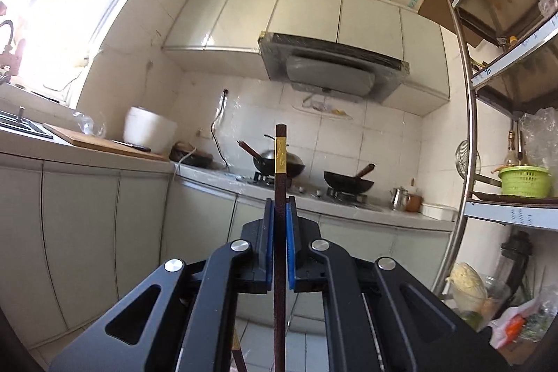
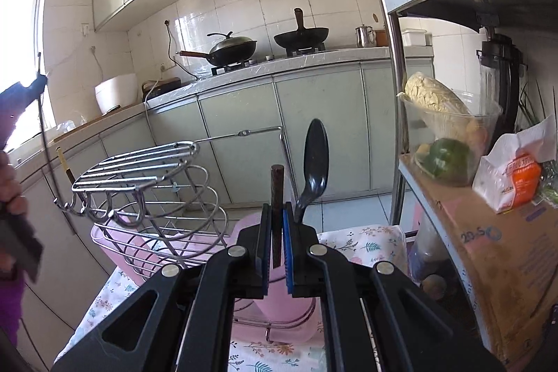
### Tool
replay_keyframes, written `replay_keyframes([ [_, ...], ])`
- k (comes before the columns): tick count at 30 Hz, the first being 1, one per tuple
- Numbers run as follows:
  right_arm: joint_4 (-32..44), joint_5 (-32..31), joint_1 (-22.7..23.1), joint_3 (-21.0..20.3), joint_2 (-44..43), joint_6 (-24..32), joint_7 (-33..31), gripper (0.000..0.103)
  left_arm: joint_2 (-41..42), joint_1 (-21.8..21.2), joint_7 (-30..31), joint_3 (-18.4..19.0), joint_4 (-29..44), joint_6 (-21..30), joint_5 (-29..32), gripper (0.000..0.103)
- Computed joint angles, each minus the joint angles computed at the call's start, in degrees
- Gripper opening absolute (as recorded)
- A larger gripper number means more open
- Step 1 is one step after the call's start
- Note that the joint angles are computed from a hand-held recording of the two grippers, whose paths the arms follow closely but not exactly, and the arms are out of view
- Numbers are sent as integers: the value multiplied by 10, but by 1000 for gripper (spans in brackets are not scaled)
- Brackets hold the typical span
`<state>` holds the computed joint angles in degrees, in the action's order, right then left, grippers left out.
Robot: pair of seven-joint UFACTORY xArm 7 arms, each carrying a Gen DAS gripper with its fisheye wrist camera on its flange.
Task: Organize utensils
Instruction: 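Carry both chopsticks above the pink cup and lower them toward its rim, then insert both chopsticks into the pink cup and open both tools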
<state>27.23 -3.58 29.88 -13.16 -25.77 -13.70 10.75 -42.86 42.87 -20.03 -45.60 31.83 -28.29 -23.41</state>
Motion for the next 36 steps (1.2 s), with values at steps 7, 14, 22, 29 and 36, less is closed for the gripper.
replay_keyframes([
  [7, 2, -4, 15, -20, 6, 1, -2, 6, -42, 176, -36, -165, 21, -34, -48, 5],
  [14, 5, -5, 22, -23, 6, 13, -7, 6, -23, 126, -79, -123, -19, -5, 20, 5],
  [22, 2, 24, 23, -11, -2, 44, -29, 11, 4, -63, -72, 36, -93, 55, 94, 5],
  [29, -14, 50, 12, 11, -27, 55, -43, 32, 31, -200, -53, 164, -111, 133, 153, 7],
  [36, -40, 71, 8, 23, -63, 68, -54, 35, 29, -311, -56, 279, -118, 189, 197, 23],
])
